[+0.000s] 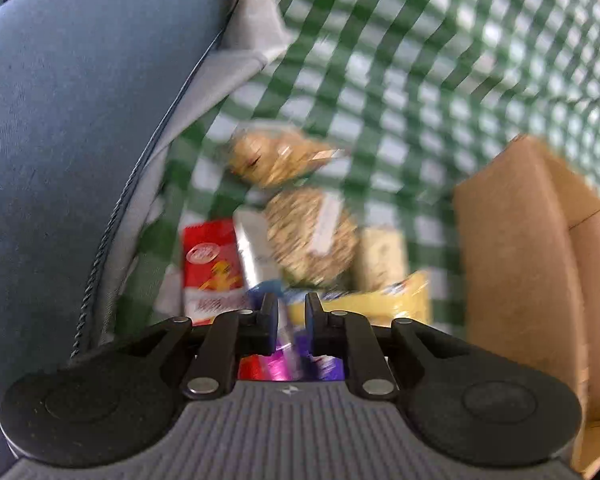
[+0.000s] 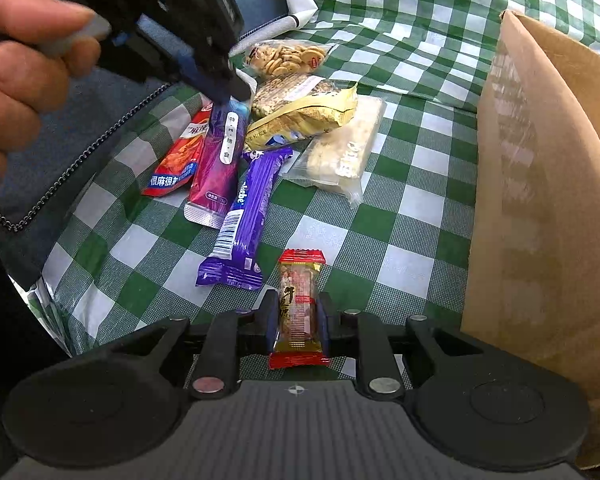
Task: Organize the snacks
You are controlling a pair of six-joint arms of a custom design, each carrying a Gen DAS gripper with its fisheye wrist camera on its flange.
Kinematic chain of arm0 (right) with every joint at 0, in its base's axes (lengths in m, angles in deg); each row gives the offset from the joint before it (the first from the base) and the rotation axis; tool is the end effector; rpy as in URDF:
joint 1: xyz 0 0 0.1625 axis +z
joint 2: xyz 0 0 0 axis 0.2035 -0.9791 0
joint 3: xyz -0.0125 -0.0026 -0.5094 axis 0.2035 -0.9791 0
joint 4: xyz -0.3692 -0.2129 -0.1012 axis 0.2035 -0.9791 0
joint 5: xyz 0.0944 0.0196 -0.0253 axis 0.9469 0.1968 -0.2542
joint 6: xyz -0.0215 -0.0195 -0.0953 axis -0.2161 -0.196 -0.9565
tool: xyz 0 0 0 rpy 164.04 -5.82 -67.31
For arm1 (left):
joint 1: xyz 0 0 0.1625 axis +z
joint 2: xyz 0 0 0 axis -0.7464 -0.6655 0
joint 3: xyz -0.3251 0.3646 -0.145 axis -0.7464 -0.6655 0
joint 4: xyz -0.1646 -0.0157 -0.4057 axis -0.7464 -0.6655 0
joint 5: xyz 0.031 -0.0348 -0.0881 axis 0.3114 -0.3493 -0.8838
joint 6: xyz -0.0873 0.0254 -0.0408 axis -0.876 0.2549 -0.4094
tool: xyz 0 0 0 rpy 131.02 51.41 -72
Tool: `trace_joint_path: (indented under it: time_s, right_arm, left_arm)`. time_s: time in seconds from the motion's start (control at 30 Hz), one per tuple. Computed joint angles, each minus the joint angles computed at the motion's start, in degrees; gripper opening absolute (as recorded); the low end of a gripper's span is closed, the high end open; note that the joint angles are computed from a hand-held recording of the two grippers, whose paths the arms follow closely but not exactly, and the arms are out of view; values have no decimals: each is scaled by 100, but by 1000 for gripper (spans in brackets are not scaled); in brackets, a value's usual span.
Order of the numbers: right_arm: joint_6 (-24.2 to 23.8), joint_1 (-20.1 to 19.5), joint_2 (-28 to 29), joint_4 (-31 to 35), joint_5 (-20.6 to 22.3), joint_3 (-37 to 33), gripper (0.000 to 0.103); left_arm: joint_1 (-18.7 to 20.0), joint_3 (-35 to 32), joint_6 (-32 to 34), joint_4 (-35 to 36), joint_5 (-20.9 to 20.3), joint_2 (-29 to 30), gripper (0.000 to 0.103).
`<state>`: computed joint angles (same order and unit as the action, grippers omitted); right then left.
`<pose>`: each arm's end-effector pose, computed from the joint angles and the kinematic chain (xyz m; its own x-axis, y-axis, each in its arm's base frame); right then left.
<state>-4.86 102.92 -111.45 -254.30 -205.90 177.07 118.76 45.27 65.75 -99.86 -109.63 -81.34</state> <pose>0.3490 -0.5754 -0.0857 -0.7269 -0.3364 0.5988 -0.5742 0.7760 -0.2611 -0.0303 -0.6818 0.3131 -0.8105 -0.0611 -0.5825 0.2125 0.8961 -0.3897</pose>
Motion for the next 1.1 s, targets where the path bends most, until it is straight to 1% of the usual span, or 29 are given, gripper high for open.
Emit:
trace_joint_path:
  time_s: [0.07, 0.1, 0.13, 0.17, 0.2, 0.23, 0.3, 0.4, 0.47, 0.5, 0.53, 0.6, 0.73, 0.8, 0.83, 0.87, 0.9, 0.93, 1.0, 1.1]
  right_arm:
    - [-40, 5, 15, -15, -19, -10, 22]
    - [-58, 8, 22, -22, -25, -17, 22]
    - [-73, 8, 27, -30, -22, -21, 23]
    - [-80, 5, 29, -33, -20, -25, 23]
    - [-88, 2, 29, -35, -14, -25, 23]
    - [-95, 0, 25, -32, -9, -25, 23]
    - [-89, -1, 22, -27, 1, -25, 23]
    - [-92, -3, 24, -20, 5, -30, 23]
    - [-93, -3, 25, -20, 5, -32, 23]
    - [-93, -3, 25, -20, 5, -32, 23]
    - [-89, -3, 22, -21, 7, -25, 23]
    - [-96, -3, 20, -23, 7, -23, 23]
    - [-104, -3, 20, -28, 13, -18, 23]
    - [-106, -2, 23, -34, 16, -18, 23]
    - [-102, -1, 24, -33, 16, -20, 23]
    - [-102, 1, 27, -35, 11, -20, 23]
    - [-102, 2, 27, -28, 7, -26, 23]
    - [-109, 0, 22, -29, 11, -21, 23]
    - [-113, 2, 22, -26, 5, -26, 23]
    - [-117, 1, 17, -7, 14, -33, 23]
  left_arm:
    - [27, -65, -87, 160, 59, 46, 16]
    - [40, -81, -57, 154, 43, 66, 23]
    - [37, -91, -40, 188, 118, 96, 37]
    - [20, -111, -46, 272, 268, 137, 41]
    - [6, -110, -34, 330, 403, 162, 41]
    - [-1, -119, 4, 339, 448, 183, 41]
    - [12, -129, 128, 254, 323, 203, 41]
    - [-52, -68, 436, 98, 410, 252, 42]
    - [-67, -29, 717, -3, 267, 261, 42]
    - [-58, -33, 800, 38, 129, 251, 41]
    - [-48, -40, 875, 107, -7, 239, 36]
    - [-56, -10, 978, 139, -128, 226, 35]
    - [-48, -37, 1006, 386, -152, 252, 35]
    - [-54, -35, 1054, 415, -70, 282, 35]
    - [-54, -31, 1072, 385, -40, 294, 33]
    - [-69, -12, 1056, 358, -8, 295, 29]
    - [-74, -12, 1063, 326, 56, 307, 19]
    - [-70, -21, 1053, 319, 89, 311, 14]
    - [-30, -81, 963, 345, -33, 297, 9]
    - [-40, -68, 978, 254, -21, 269, 9]
